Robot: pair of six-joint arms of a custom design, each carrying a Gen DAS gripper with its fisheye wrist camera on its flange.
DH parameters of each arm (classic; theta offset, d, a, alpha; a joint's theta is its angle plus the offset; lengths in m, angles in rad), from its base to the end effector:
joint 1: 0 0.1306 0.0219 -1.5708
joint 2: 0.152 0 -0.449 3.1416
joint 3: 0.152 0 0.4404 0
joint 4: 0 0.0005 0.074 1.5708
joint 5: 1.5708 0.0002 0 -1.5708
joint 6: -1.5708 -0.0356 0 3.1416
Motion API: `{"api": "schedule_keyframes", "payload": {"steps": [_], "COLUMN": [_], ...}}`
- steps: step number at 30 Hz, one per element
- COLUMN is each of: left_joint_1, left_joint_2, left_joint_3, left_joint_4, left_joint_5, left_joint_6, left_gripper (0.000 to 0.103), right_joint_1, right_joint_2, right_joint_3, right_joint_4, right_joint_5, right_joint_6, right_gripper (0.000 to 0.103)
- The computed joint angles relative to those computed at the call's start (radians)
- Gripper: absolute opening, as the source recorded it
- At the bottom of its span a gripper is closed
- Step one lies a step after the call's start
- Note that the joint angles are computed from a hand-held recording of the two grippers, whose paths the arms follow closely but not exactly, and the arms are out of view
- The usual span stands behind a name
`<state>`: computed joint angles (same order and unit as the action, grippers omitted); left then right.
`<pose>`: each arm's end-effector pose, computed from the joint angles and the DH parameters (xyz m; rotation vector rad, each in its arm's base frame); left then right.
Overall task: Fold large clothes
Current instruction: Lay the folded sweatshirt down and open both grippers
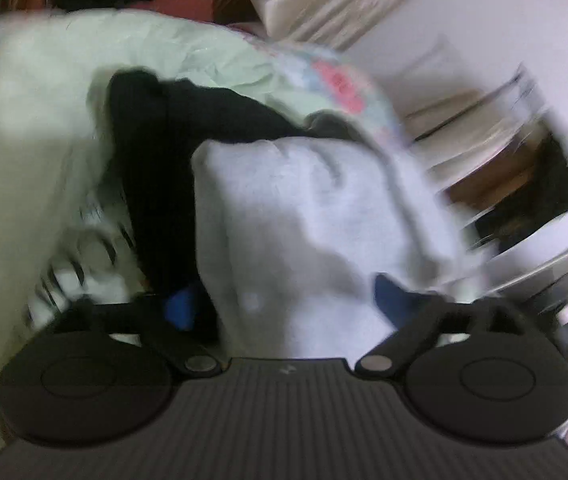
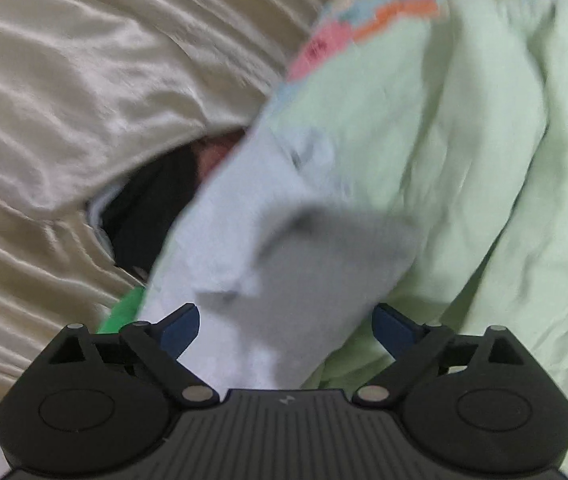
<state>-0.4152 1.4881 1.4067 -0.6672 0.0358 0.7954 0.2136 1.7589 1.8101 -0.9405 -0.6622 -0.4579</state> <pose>0.5228 -0.2324 0.4680 -0.4369 2.3700 -0.6333 0.6558 0.1641 0.4970 0.0022 2.5134 1.1012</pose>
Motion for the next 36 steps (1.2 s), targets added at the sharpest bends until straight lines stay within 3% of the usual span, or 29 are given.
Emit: {"api": "schedule_keyframes", "payload": {"steps": [1,3,4,6,7,8,9,10,11,12,13,14,15,16,18,19,21,25,27,30,33,35,36], "left_joint_1": [-0.002,-0.004,-0.003,0.0,0.002,0.003,0.003,-0.001,-0.005,-0.009,-0.012,-0.016,-0.028,-0.041,-0.074,-0.091,-0.124,-0.162,-0.201,-0.217,-0.211,-0.225,-0.24], "left_joint_2": [0.005,0.016,0.014,0.004,0.001,-0.002,0.003,0.03,0.059,0.091,0.098,0.106,0.107,0.102,0.09,0.079,0.059,0.034,-0.006,-0.039,-0.051,-0.042,-0.039], "left_joint_3": [0.013,0.053,0.075,0.113,0.118,0.124,0.139,0.169,0.206,0.244,0.254,0.265,0.27,0.267,0.269,0.27,0.274,0.287,0.256,0.22,0.207,0.215,0.214], "left_joint_4": [-0.017,-0.036,-0.047,-0.048,-0.044,-0.039,-0.058,-0.128,-0.207,-0.285,-0.336,-0.386,-0.433,-0.456,-0.505,-0.525,-0.567,-0.645,-0.627,-0.591,-0.587,-0.618,-0.64], "left_joint_5": [-0.01,-0.06,-0.111,-0.203,-0.215,-0.227,-0.241,-0.243,-0.246,-0.249,-0.228,-0.206,-0.201,-0.221,-0.284,-0.307,-0.352,-0.355,-0.432,-0.414,-0.386,-0.424,-0.485], "left_joint_6": [-0.003,-0.02,-0.025,-0.039,-0.051,-0.063,-0.078,-0.09,-0.1,-0.11,-0.097,-0.086,-0.078,-0.077,-0.08,-0.078,-0.071,-0.038,0.024,0.115,0.126,0.117,0.11], "left_gripper": [0.052,0.04,0.038,0.038,0.038,0.038,0.042,0.043,0.044,0.052,0.062,0.069,0.088,0.1,0.101,0.101,0.103,0.103,0.103,0.103,0.103,0.103,0.103], "right_joint_1": [0.012,0.032,0.038,0.028,0.017,0.009,0.007,0.009,0.013,0.02,0.032,0.039,0.054,0.067,0.09,0.104,0.126,0.18,0.203,0.228,0.248,0.253,0.252], "right_joint_2": [0.006,0.006,0.001,-0.022,-0.026,-0.027,-0.027,-0.023,-0.014,-0.005,0.005,0.004,-0.016,-0.04,-0.092,-0.128,-0.178,-0.245,-0.253,-0.262,-0.262,-0.271,-0.286], "right_joint_3": [-0.005,-0.028,-0.047,-0.119,-0.128,-0.125,-0.122,-0.108,-0.077,-0.044,-0.009,0.01,0.003,-0.011,-0.054,-0.083,-0.114,-0.139,-0.135,-0.136,-0.132,-0.145,-0.169], "right_joint_4": [0.026,0.132,0.207,0.456,0.537,0.569,0.55,0.481,0.362,0.236,0.111,0.029,-0.037,-0.079,-0.081,-0.077,-0.095,-0.116,-0.107,-0.103,-0.117,-0.105,-0.073], "right_joint_5": [0.007,0.015,0.009,-0.086,-0.148,-0.183,-0.174,-0.146,-0.097,-0.025,0.063,0.114,0.187,0.253,0.319,0.362,0.421,0.542,0.577,0.593,0.595,0.594,0.577], "right_joint_6": [-0.005,-0.019,-0.053,-0.269,-0.349,-0.397,-0.366,-0.299,-0.207,-0.107,-0.005,0.064,0.136,0.189,0.227,0.238,0.252,0.241,0.257,0.266,0.277,0.273,0.263], "right_gripper": [0.064,0.025,0.024,0.024,0.023,0.023,0.025,0.029,0.035,0.045,0.049,0.051,0.053,0.057,0.083,0.087,0.088,0.089,0.093,0.093,0.093,0.093,0.093]}}
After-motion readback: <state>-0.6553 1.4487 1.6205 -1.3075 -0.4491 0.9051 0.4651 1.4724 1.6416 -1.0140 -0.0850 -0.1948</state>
